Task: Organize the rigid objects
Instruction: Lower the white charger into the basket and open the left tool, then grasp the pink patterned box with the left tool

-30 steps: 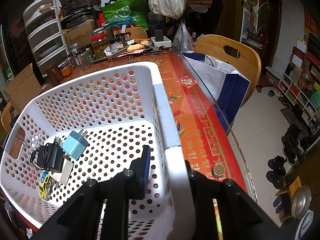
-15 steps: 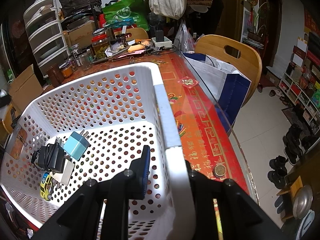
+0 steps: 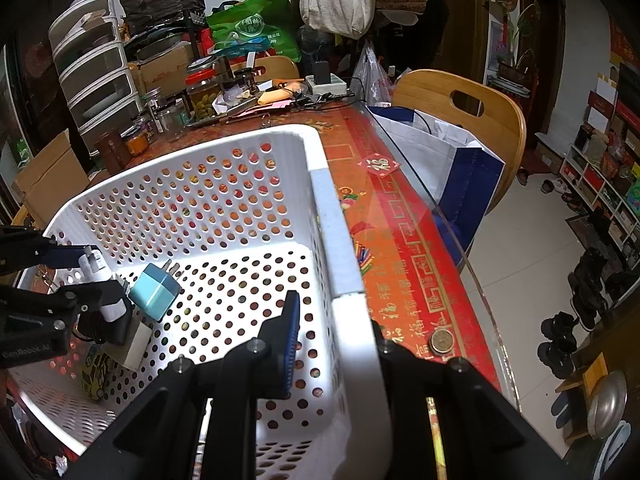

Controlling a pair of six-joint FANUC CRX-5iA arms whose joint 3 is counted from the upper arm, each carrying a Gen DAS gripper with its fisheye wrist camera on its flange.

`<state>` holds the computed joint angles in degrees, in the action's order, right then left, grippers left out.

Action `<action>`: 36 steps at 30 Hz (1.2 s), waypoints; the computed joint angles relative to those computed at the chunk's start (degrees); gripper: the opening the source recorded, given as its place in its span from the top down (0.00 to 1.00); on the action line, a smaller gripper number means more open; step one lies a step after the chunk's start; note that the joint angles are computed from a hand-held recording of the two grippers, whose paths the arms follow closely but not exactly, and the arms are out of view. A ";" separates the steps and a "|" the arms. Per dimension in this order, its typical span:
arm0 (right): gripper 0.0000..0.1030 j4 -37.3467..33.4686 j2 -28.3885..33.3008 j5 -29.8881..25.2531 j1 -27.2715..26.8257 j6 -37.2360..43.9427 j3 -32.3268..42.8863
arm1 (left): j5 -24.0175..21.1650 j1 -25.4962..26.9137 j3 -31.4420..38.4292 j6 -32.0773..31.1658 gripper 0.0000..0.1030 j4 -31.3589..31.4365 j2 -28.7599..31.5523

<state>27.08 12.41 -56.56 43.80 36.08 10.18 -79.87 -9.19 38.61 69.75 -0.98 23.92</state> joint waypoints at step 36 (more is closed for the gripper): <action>0.81 -0.46 -0.54 0.14 -0.11 0.72 -0.49 | 15.46 26.86 -32.03 2.95 0.01 9.51 -20.36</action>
